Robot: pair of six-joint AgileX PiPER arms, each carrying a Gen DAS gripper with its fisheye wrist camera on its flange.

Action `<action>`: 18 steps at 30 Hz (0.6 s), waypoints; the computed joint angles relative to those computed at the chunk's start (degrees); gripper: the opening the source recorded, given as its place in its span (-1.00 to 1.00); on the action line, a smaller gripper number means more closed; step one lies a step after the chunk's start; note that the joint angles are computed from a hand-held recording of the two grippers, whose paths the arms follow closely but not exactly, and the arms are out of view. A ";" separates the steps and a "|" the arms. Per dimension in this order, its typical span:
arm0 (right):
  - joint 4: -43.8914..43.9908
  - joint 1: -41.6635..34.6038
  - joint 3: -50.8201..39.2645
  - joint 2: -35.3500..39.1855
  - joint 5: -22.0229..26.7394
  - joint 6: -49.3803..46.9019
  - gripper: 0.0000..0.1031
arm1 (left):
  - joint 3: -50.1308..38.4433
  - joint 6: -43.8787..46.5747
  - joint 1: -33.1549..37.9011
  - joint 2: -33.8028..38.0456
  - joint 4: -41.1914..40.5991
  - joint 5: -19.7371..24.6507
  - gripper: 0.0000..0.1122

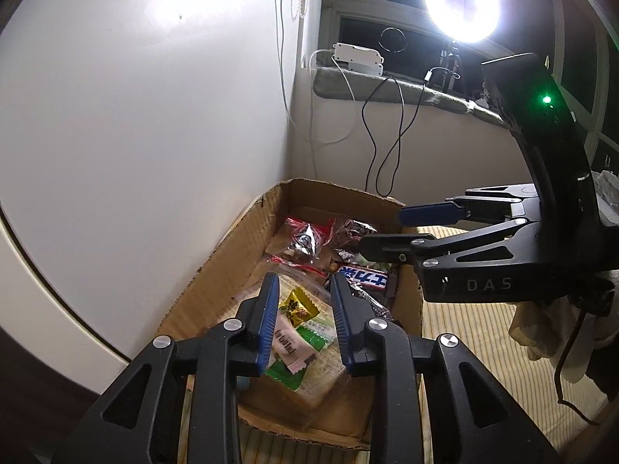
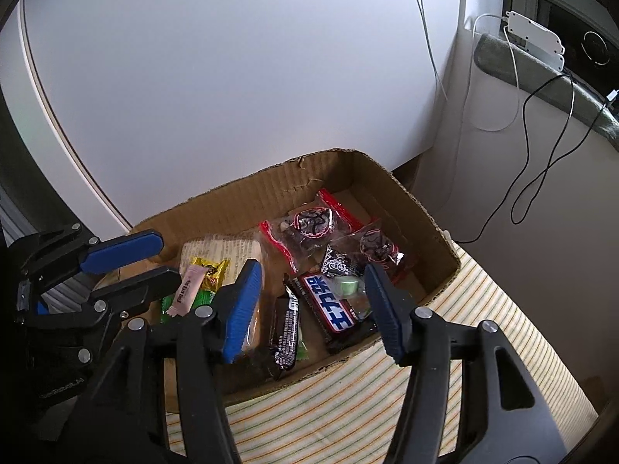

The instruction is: Organize snacks

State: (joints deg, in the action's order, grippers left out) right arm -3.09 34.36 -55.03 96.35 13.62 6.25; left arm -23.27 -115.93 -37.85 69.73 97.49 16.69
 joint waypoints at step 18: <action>-20.07 2.08 8.34 -9.90 -1.37 22.25 0.70 | 0.85 9.75 -13.11 -5.95 -16.14 13.16 0.05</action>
